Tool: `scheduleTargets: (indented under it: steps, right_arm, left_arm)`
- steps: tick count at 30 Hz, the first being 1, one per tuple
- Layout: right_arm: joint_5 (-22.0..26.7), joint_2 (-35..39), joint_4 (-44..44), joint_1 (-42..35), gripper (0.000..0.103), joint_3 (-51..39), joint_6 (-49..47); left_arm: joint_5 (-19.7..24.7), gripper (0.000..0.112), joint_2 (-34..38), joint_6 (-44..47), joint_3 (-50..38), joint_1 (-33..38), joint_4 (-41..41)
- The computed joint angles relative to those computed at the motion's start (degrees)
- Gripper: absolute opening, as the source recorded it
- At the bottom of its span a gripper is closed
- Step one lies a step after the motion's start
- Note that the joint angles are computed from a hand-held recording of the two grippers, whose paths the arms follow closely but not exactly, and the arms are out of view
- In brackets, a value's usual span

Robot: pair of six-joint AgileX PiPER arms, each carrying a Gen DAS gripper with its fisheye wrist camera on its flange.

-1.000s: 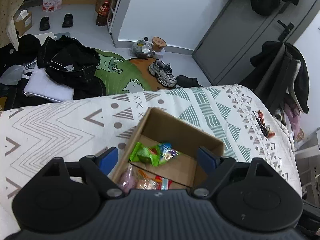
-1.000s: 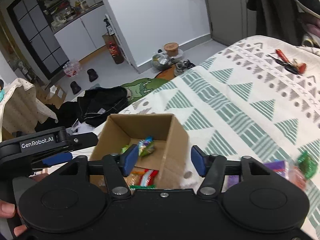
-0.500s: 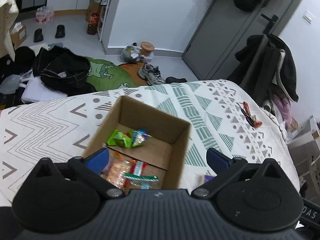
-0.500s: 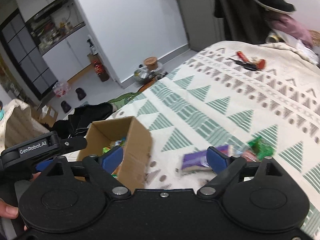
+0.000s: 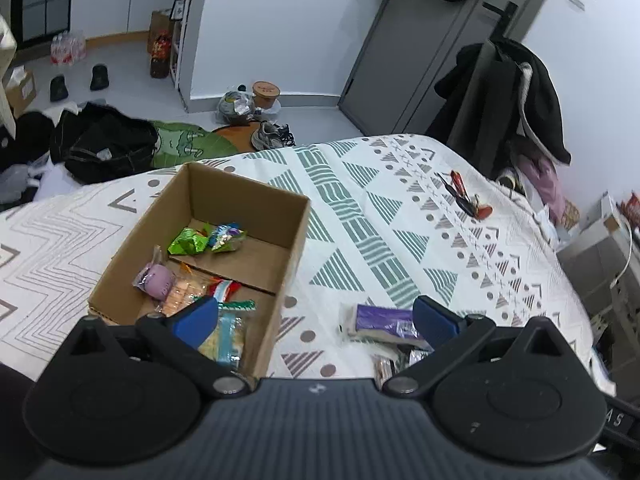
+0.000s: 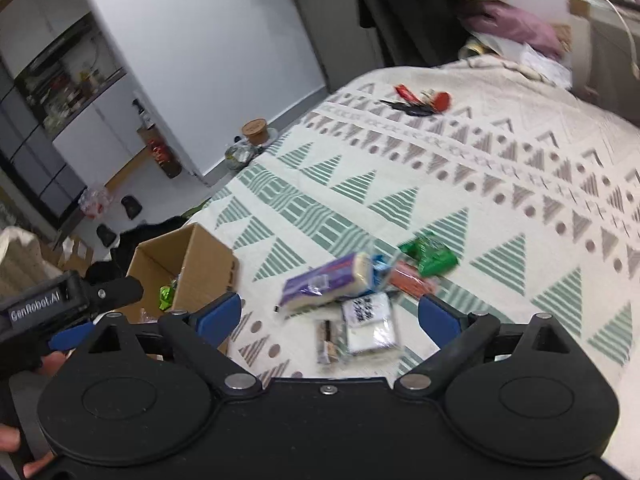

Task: Organize snacks
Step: 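Move both tools from the box back down to the snack pile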

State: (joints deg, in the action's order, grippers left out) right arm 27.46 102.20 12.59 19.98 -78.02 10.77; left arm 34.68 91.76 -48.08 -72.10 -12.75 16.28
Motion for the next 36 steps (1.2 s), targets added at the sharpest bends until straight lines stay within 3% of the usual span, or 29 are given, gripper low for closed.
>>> scheduleTargets:
  steps: [2,11,15,25,30,36]
  right_arm:
    - [0.0,-0.6,0.5,-1.0,0.096,1.2,-0.1]
    - [-0.3,-2.1,5.3,-5.4,0.096,5.3,-4.6]
    - [0.1,-2.3,11.3,-7.8,0.096,6.4,-7.8]
    - [1.6,0.1,13.8,-8.4,0.095,4.9,-7.4]
    - [3.2,3.7,14.1,-8.6,0.092,2.0,-7.6]
    - [4.8,8.6,15.3,-9.1,0.083,-1.9,-8.7]
  left_arm:
    - [1.3,0.103,0.6,-4.1,-0.5,-2.5,3.8]
    - [3.8,0.103,6.0,-6.5,-4.7,-7.9,3.0]
    - [4.6,0.103,8.6,-6.8,-7.3,-9.9,3.9]
    - [1.8,0.1,12.3,-4.8,-8.1,-10.6,0.5]
    - [0.2,0.086,14.8,-1.7,-8.6,-9.2,-3.3]
    - [-1.7,0.06,19.4,4.8,-9.8,-7.1,-10.8]
